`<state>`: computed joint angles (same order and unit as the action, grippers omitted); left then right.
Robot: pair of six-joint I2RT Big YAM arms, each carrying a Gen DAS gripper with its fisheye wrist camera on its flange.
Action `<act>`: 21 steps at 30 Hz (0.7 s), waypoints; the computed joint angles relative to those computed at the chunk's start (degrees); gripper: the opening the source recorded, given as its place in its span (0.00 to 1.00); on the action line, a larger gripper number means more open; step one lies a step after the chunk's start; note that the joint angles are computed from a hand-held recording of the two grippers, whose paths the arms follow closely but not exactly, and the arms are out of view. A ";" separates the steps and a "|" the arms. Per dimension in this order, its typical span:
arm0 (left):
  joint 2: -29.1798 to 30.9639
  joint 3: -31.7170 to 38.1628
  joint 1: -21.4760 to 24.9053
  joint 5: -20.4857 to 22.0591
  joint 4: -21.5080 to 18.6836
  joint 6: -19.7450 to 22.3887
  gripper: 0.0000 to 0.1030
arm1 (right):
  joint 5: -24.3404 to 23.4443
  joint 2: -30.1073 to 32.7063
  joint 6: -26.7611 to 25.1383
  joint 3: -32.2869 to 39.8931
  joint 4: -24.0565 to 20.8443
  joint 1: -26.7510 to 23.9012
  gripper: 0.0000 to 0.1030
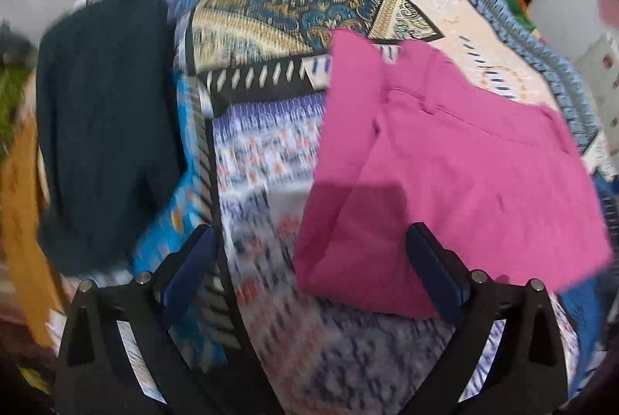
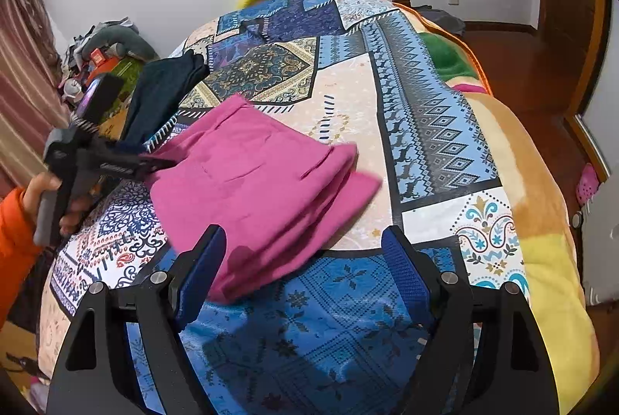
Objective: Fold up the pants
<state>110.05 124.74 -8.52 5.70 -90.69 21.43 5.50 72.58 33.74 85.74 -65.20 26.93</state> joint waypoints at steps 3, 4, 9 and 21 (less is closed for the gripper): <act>-4.48 -5.56 0.15 0.34 3.09 0.19 0.97 | -0.59 0.28 0.41 -0.33 0.30 -0.06 0.77; -5.83 -7.05 0.20 0.87 3.36 -0.08 0.97 | -0.68 0.39 0.46 -0.38 0.25 -0.09 0.77; -9.14 -10.71 0.84 2.17 5.27 -0.36 0.96 | -1.41 1.06 0.19 -1.02 0.45 -0.45 0.77; -11.78 -12.91 2.48 9.43 6.93 -2.69 0.40 | -9.00 2.58 -1.78 -1.48 2.49 -3.16 0.40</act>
